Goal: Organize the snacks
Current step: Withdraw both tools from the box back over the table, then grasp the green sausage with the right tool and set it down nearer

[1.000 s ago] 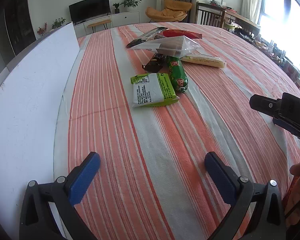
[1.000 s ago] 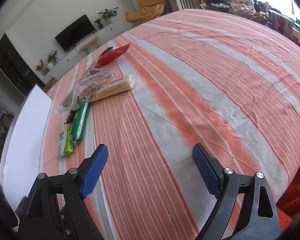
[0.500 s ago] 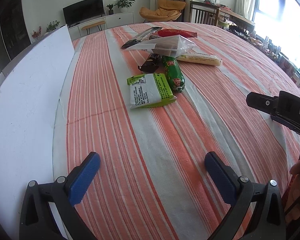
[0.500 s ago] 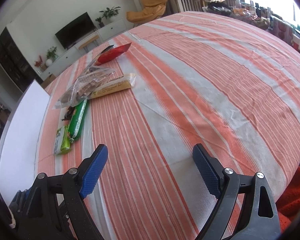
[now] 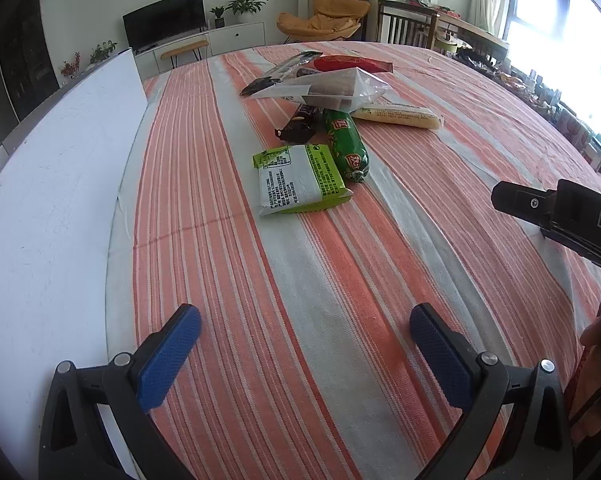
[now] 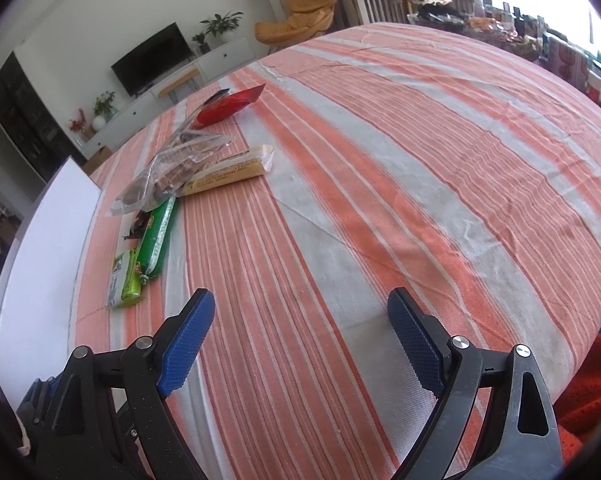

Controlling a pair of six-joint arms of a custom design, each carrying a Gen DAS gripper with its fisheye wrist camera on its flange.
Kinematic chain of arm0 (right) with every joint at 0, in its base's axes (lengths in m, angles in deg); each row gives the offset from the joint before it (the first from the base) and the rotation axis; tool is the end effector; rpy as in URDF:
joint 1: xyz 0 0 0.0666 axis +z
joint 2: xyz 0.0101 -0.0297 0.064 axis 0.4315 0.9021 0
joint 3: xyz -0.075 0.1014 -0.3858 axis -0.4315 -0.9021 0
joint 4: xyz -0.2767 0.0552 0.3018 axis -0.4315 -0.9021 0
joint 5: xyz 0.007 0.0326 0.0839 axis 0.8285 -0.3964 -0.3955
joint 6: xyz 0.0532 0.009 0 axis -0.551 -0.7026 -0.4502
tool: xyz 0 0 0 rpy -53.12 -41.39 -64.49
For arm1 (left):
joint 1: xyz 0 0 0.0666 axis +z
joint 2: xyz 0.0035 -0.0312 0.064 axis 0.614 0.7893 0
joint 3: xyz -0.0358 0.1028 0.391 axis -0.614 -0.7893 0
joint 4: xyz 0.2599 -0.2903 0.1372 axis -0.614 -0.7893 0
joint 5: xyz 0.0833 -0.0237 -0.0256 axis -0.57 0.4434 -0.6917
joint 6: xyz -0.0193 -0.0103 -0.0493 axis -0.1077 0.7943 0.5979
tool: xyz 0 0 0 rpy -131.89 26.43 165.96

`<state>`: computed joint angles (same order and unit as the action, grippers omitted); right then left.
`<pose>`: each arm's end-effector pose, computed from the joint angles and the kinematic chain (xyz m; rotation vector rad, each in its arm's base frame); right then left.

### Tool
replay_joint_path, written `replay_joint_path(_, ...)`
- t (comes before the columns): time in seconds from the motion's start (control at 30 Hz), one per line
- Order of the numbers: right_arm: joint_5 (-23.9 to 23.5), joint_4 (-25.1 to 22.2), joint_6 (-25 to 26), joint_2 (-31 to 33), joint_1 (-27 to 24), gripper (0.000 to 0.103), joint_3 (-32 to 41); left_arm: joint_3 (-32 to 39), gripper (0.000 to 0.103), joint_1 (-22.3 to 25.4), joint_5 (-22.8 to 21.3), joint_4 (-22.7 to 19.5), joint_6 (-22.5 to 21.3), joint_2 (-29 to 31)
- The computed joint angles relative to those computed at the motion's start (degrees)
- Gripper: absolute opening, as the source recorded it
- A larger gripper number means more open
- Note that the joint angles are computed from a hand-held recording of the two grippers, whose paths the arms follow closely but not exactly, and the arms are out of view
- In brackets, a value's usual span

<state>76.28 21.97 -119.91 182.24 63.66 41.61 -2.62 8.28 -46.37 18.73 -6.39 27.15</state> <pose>0.4924 0.3732 0.3664 0.2817 2.4410 0.3154 0.5066 -0.2796 0.3573 0.1429 2.5330 -0.0619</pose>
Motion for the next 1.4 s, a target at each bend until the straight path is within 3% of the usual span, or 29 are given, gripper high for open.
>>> replay_joint_path(0.1, -0.01, 0.09, -0.03, -0.06, -0.02, 0.091, -0.06, -0.46, 0.103, 0.1, 0.67, -0.41, -0.76, -0.53)
replay_joint_path(0.23, -1.26, 1.98, -1.09, -0.95, -0.38, 0.09, -1.35, -2.55, 0.103, -0.02, 0.33, 2.28, -1.45, -1.68)
replay_joint_path(0.33, -4.74, 5.82, -1.0, -2.13, -1.04, 0.09, -3.11, -2.93, 0.103, -0.09, 0.18, 2.77, -1.38, -1.89)
replay_joint_path(0.43, -10.64, 5.18, 2.39, -0.55, -1.68, 0.089, -0.59, -3.05, 0.103, -0.11, 0.03, 3.04, -1.26, -1.93)
replay_joint_path(0.57, -18.67, -0.61, 8.76, 4.69, -2.25, 0.088, 7.93, -3.02, 0.103, -0.17, -0.24, 3.12, -0.98, -1.9)
replay_joint_path(0.7, -23.02, -7.64, 10.64, 12.14, -2.97, 0.086, 19.94, -3.1, 0.103, -0.27, -0.35, 3.15, -0.83, -1.96)
replay_joint_path(0.83, -24.42, -18.77, 13.88, 22.51, -2.81, 0.047, 36.83, -3.09, 0.103, -0.31, -0.48, 3.13, -0.73, -1.98)
replay_joint_path(1.0, -21.53, -26.44, 14.64, 30.6, -2.35, 0.046, 49.81, -3.11, 0.103, -0.33, -0.58, 3.15, -0.66, -2.02)
replay_joint_path(1.03, -20.53, -29.0, 15.83, 31.96, -2.12, 0.04, 52.5, -3.09, 0.103, -0.33, -0.58, 3.14, -0.66, -2.01)
replay_joint_path(1.07, -19.82, -30.48, 16.78, 32.52, -2.0, 0.026, 53.77, -3.04, 0.103, -0.32, -0.57, 3.12, -0.68, -1.99)
replay_joint_path(1.13, -22.21, -30.03, 16.66, 30.52, -2.38, 0.024, 50.54, -2.99, 0.103, -0.24, -0.51, 3.13, -0.73, -1.95)
replay_joint_path(1.27, -23.8, -25.39, 17.3, 20.76, -3.04, 0.024, 34.64, -2.91, 0.103, -0.21, -0.49, 3.1, -0.74, -1.91)
replay_joint_path(1.33, -22.61, -22.61, 16.66, 15.38, -3.14, 0.024, 26.27, -2.92, 0.103, -0.21, -0.5, 3.1, -0.75, -1.91)
replay_joint_path(1.4, -18.24, -20.16, 15.59, 10.59, -2.79, 0.024, 19.24, -2.92, 0.103, -0.21, -0.5, 3.1, -0.75, -1.91)
